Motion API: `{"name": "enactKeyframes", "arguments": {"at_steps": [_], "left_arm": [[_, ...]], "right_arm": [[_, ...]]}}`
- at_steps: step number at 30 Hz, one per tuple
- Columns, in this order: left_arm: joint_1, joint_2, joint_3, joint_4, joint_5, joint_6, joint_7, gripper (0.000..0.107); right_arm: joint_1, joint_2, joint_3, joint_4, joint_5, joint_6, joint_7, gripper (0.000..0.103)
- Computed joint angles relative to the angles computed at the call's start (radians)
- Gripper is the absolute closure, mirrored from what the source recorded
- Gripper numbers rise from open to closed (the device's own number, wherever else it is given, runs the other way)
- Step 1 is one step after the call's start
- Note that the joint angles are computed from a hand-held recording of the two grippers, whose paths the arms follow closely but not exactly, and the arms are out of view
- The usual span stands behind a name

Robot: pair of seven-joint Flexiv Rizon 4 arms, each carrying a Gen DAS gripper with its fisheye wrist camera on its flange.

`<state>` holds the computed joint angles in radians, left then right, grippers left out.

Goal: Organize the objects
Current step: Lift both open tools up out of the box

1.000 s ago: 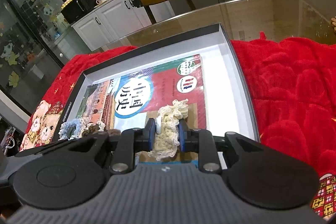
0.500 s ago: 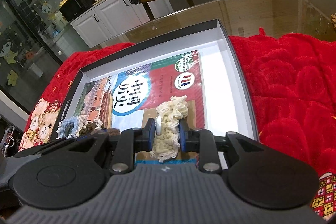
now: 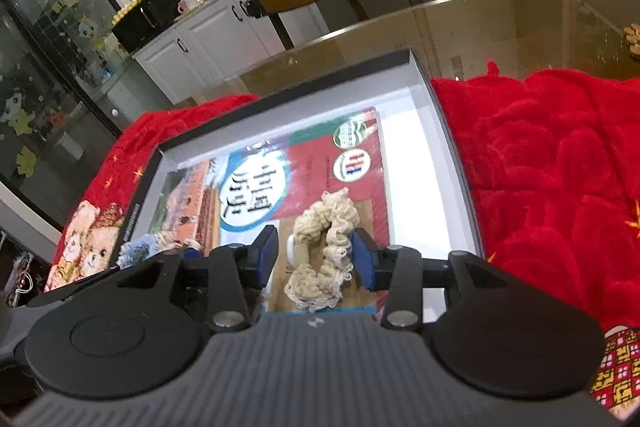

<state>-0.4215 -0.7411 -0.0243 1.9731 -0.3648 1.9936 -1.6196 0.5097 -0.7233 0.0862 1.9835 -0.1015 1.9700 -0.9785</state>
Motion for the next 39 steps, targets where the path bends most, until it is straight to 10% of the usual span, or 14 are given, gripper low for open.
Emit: {"name": "enactKeyframes", "arguments": {"at_steps": [39], "left_arm": [[-0.023, 0.465, -0.069, 0.535, 0.031, 0.484, 0.067, 0.035]], "right_arm": [[0.226, 0.247, 0.033, 0.239, 0.435, 0.356, -0.283, 0.028]]}}
